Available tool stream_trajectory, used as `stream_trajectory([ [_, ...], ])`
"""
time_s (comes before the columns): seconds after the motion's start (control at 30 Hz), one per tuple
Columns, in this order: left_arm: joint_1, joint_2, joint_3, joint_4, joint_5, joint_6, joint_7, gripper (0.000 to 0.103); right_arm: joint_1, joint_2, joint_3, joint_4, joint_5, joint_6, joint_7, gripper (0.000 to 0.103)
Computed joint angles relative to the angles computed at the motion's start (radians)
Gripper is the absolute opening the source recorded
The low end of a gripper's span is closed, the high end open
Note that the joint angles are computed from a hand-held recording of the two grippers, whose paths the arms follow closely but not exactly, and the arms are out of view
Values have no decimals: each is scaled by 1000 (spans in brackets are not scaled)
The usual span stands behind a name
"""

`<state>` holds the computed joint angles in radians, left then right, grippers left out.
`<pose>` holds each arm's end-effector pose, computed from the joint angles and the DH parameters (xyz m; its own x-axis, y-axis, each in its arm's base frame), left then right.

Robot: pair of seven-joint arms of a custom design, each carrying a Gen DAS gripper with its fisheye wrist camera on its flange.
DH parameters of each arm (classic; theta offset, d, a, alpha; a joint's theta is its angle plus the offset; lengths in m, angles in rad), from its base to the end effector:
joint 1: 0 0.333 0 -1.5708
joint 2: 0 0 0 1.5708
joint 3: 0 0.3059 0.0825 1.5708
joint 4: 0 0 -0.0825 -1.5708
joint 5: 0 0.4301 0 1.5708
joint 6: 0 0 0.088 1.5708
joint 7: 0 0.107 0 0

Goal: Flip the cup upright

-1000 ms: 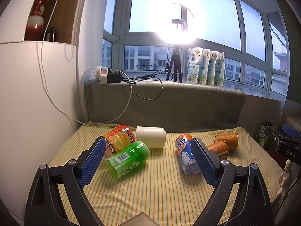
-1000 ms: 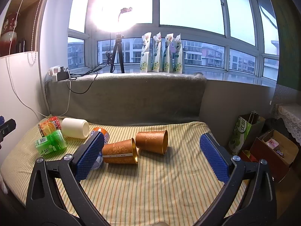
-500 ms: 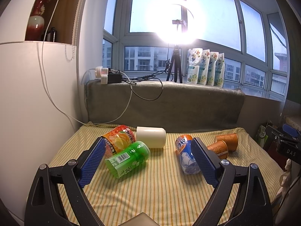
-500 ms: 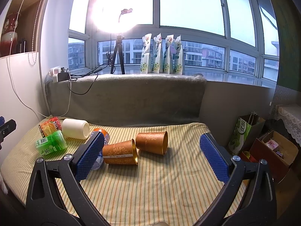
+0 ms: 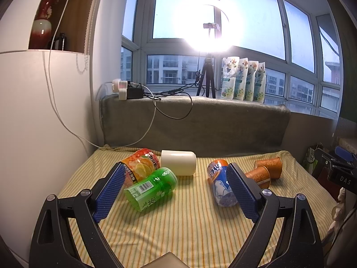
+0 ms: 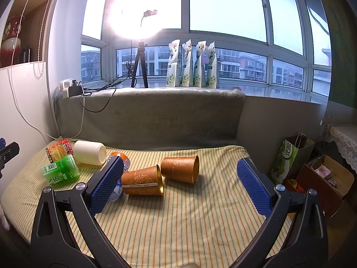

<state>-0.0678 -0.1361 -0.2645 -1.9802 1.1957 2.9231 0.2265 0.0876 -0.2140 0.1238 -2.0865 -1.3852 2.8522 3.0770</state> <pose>0.5486 -0.2594 0.5943 -0.0857 -0.9954 0.0419 -0.3393 -0.0103 -0.9406 0.5513 0.1771 0.5696 -0.1017 -0.9948 0.0021 -0.3275 0.0315 -0.9443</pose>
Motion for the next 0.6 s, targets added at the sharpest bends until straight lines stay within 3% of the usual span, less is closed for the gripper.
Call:
stream_trajectory([
  [0.6, -18, 22, 7, 17, -43, 0, 64, 92, -3, -1, -3, -8, -9, 5, 13, 103],
])
